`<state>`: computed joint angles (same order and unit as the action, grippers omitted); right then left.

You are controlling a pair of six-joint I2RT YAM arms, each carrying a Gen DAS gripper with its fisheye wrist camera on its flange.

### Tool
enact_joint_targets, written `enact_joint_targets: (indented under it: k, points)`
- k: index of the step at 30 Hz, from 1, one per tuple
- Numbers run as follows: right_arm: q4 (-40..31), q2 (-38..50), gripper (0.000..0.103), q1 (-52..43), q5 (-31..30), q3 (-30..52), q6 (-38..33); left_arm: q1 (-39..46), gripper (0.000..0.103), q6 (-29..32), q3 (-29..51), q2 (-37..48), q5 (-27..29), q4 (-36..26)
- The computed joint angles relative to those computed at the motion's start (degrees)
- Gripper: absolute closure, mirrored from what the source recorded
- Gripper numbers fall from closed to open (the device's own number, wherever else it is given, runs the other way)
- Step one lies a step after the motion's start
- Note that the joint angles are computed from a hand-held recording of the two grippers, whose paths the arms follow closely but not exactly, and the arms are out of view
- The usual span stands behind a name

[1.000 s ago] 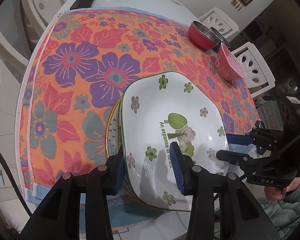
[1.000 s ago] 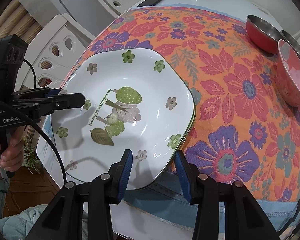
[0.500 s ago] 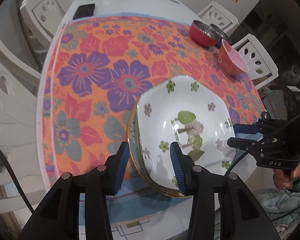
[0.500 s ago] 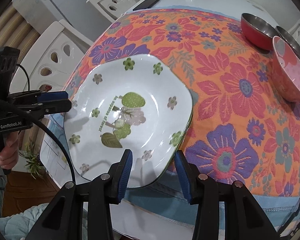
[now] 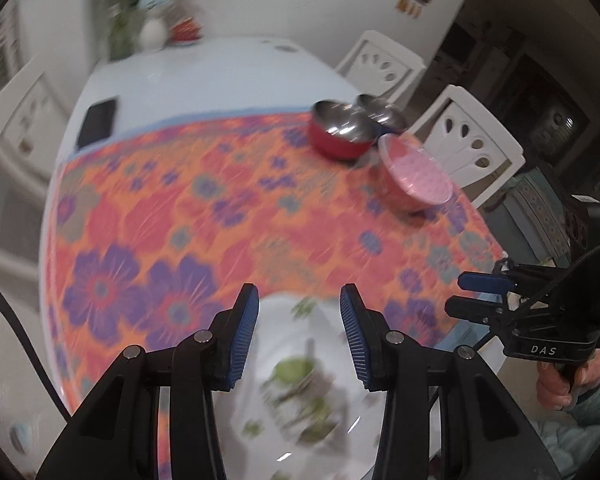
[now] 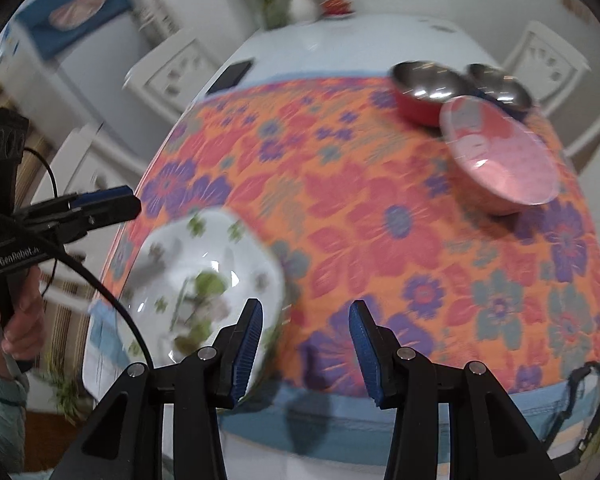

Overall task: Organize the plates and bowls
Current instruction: 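Open both grippers and raise them off the plate stack, then move both grippers to the rim of the pink cartoon bowl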

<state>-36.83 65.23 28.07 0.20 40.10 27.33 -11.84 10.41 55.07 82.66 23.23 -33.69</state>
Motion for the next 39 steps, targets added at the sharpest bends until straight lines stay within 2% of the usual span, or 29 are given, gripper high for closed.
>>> enact_joint_targets:
  k: [1, 3, 5, 7, 8, 9, 10, 12, 16, 23, 29, 33, 39]
  points:
    - [-0.78, -1.27, 0.059, -2.49, -0.55, 0.02, -1.26, -1.56, 0.059, -1.0, 0.68, 0.27, -0.45, 0.37]
    - [-2.19, -3.6, 0.05, -9.87, -2.67, 0.27, -5.68, -6.19, 0.058, -3.64, 3.58, 2.11, -2.16, 1.15]
    - [-2.74, -5.26, 0.046, -16.03, -4.64, 0.41, -9.66, -10.54, 0.055, -6.82, 7.17, 4.91, -4.22, 1.52]
    - [-3.48, -4.81, 0.046, -24.36, -8.26, 1.67, -15.1, -13.95, 0.047, -10.75, 10.93, 8.2, -5.71, 1.74]
    - [-3.83, -3.81, 0.045, -28.26, -10.17, 2.61, -17.68, -15.1, 0.039, -12.38, 12.11, 9.22, -6.03, 2.01]
    - [-4.05, -2.56, 0.044, -31.38, -11.76, 3.59, -19.65, -16.66, 0.036, -15.11, 14.44, 11.5, -6.2, 2.75]
    - [-4.45, -0.56, 0.042, -35.77, -14.12, 5.1, -22.24, -17.76, 0.036, -17.02, 16.54, 13.61, -6.16, 3.07]
    - [-5.05, 3.42, 0.026, -42.76, -18.04, 7.98, -25.89, -20.06, 0.036, -20.47, 21.57, 18.47, -7.63, 2.51]
    - [-5.63, 13.68, 0.024, -53.34, -24.31, 15.1, -31.09, -23.43, 0.036, -26.17, 30.12, 27.46, -11.03, 1.53]
    - [-2.65, 27.75, 0.024, -56.2, -23.98, 22.67, -34.74, -26.1, 0.038, -35.75, 40.53, 41.35, -11.62, 3.15]
    - [-0.65, 38.27, 0.024, -54.85, -23.58, 26.68, -37.0, -27.93, 0.041, -38.98, 46.26, 47.81, -14.15, 2.34]
    - [0.8, 42.39, 0.037, -53.86, -23.29, 27.69, -37.54, -28.11, 0.049, -41.41, 47.65, 50.33, -14.64, 2.64]
    - [3.07, 46.28, 0.046, -53.44, -22.55, 27.64, -37.54, -28.09, 0.055, -43.73, 47.06, 51.48, -14.29, 5.1]
